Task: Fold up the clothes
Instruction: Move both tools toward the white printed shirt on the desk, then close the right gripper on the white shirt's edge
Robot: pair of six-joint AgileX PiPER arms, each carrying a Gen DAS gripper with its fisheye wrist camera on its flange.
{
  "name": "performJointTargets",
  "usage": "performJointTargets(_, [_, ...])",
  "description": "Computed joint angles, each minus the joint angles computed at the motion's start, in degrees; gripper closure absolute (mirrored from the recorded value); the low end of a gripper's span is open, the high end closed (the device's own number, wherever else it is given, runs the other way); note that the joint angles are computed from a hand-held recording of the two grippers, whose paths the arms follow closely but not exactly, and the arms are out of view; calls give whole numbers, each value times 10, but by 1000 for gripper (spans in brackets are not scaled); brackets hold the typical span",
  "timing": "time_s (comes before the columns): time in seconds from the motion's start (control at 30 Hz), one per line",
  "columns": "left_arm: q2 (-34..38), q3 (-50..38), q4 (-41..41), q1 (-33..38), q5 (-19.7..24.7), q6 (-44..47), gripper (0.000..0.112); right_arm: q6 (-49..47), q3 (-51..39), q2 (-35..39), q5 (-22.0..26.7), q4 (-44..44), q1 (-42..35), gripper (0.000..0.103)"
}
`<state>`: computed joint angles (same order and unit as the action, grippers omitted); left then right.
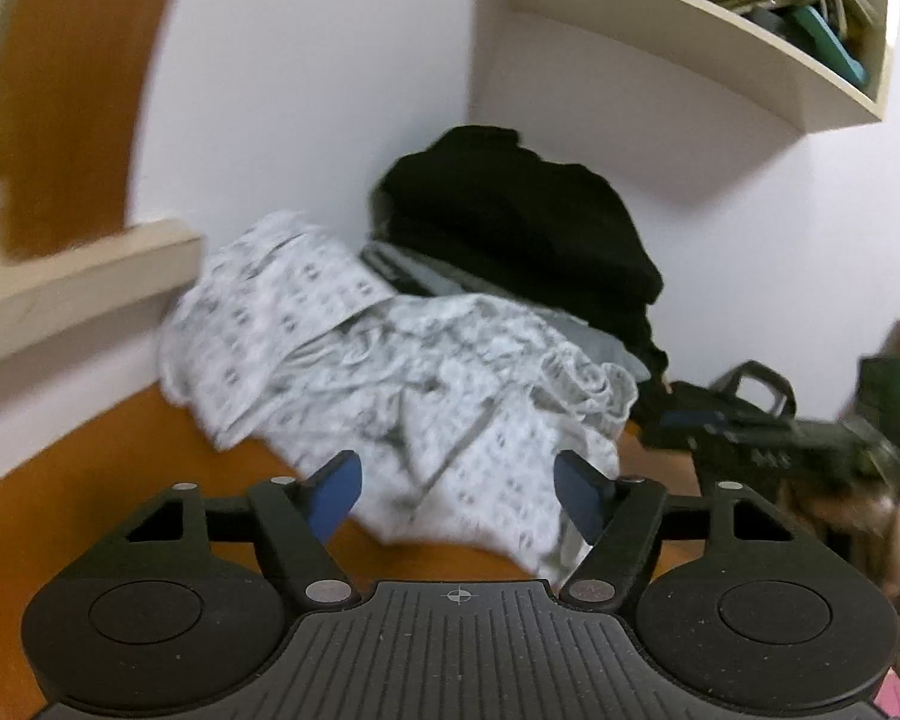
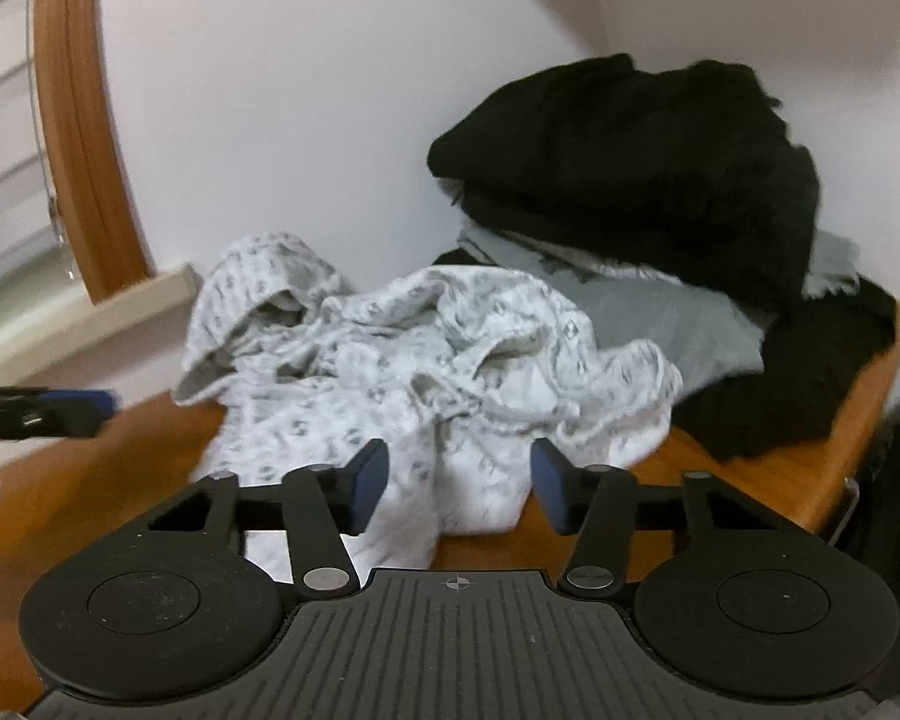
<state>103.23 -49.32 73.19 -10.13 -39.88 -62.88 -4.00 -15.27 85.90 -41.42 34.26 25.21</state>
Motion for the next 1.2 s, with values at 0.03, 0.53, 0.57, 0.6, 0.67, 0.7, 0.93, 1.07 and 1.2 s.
performJointTargets(0.03, [-11, 21, -15, 9, 2, 17, 47, 9, -8, 8, 4, -34, -18, 61])
performJointTargets(0.53, [-72, 191, -33, 238, -98, 95, 41, 294, -201, 164, 106, -412, -185, 73])
performJointTargets(0.57, [-67, 187, -24, 242, -103, 87, 41, 283, -218, 170, 125, -391, -176, 73])
performJointTargets(0.6, [-64, 186, -18, 243, -109, 86, 39, 255, -234, 176, 144, -351, -166, 72])
performJointTargets(0.67, [-66, 190, -14, 242, -113, 91, 36, 212, -251, 183, 162, -282, -159, 72])
performJointTargets(0.7, [-70, 197, -15, 241, -114, 102, 34, 195, -258, 186, 168, -251, -158, 72])
performJointTargets(0.93, [-84, 214, -5, 228, -133, 119, 30, 137, -269, 187, 182, -143, -143, 74])
performJointTargets(1.07, [-89, 221, -13, 213, -126, 137, 29, 130, -273, 181, 186, -140, -138, 98])
performJointTargets(1.2, [-93, 225, -25, 203, -110, 151, 29, 114, -271, 154, 181, -134, -123, 101])
